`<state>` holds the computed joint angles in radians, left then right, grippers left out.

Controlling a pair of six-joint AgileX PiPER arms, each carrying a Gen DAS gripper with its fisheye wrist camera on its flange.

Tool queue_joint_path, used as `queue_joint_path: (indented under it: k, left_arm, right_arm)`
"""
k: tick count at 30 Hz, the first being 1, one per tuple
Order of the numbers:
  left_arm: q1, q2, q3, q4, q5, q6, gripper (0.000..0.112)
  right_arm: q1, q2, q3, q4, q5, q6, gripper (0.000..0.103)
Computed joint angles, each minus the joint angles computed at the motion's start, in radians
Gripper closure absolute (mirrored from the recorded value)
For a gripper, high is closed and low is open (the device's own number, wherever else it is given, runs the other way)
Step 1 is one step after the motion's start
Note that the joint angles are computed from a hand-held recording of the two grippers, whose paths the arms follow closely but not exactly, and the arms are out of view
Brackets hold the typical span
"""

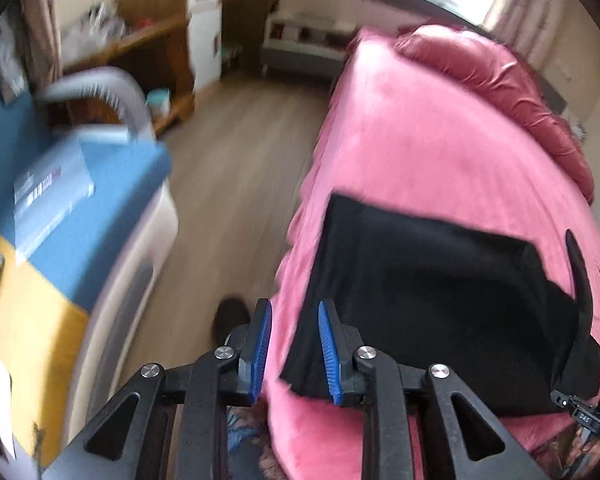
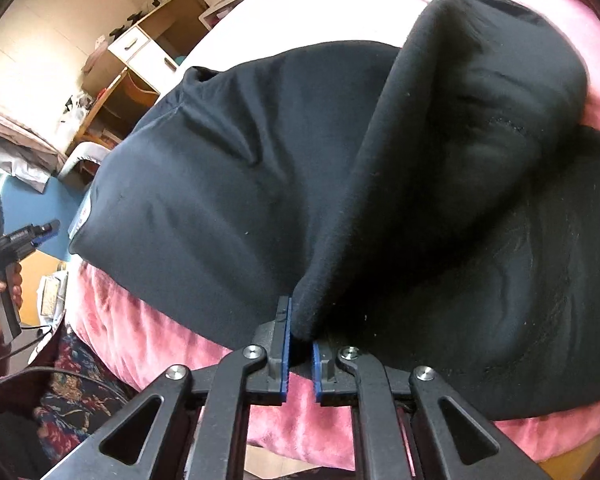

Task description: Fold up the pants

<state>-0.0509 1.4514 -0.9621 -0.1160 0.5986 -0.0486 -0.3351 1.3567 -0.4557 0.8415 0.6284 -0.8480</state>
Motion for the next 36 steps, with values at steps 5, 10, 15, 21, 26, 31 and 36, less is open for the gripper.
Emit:
queue_joint_path:
  k: [5, 10, 15, 21, 26, 31, 36]
  left_arm:
    - [-0.133, 0.006, 0.006, -0.229, -0.043, 0.227, 0.085]
    - [-0.309, 0.133, -0.033, -0.421, -0.057, 0.419, 0.085]
    - [-0.466, 0.217, -0.079, -0.395, -0.095, 0.426, 0.085]
    - [-0.538, 0.281, -0.09, -0.353, -0.124, 0.372, 0.083]
    - [-0.538, 0.311, -0.081, -0.369, -0.12, 0.362, 0.083]
    - [-0.516, 0.324, -0.085, -0.407, -0.107, 0.4, 0.083]
    - [-0.515, 0.334, -0.109, -0.397, -0.089, 0.392, 0.082]
  right_arm:
    - [-0.149, -0.102, -0.058, -0.098, 0.156, 0.048, 0.056]
    - [-0.224, -0.14, -0.222, -0.214, 0.168, 0.205, 0.056]
    - [-0.088, 0.082, -0.465, -0.414, 0.005, 0.546, 0.056]
    - [0.039, 0.44, -0.825, -0.708, 0.002, 0.982, 0.056]
    - [0.066, 0.677, -1.121, -0.952, 0.149, 1.201, 0.056]
    - [0.068, 0.843, -1.337, -1.045, 0.3, 1.231, 0.057]
    - [0.012, 0.75, -1.239, -0.983, 0.219, 1.145, 0.097]
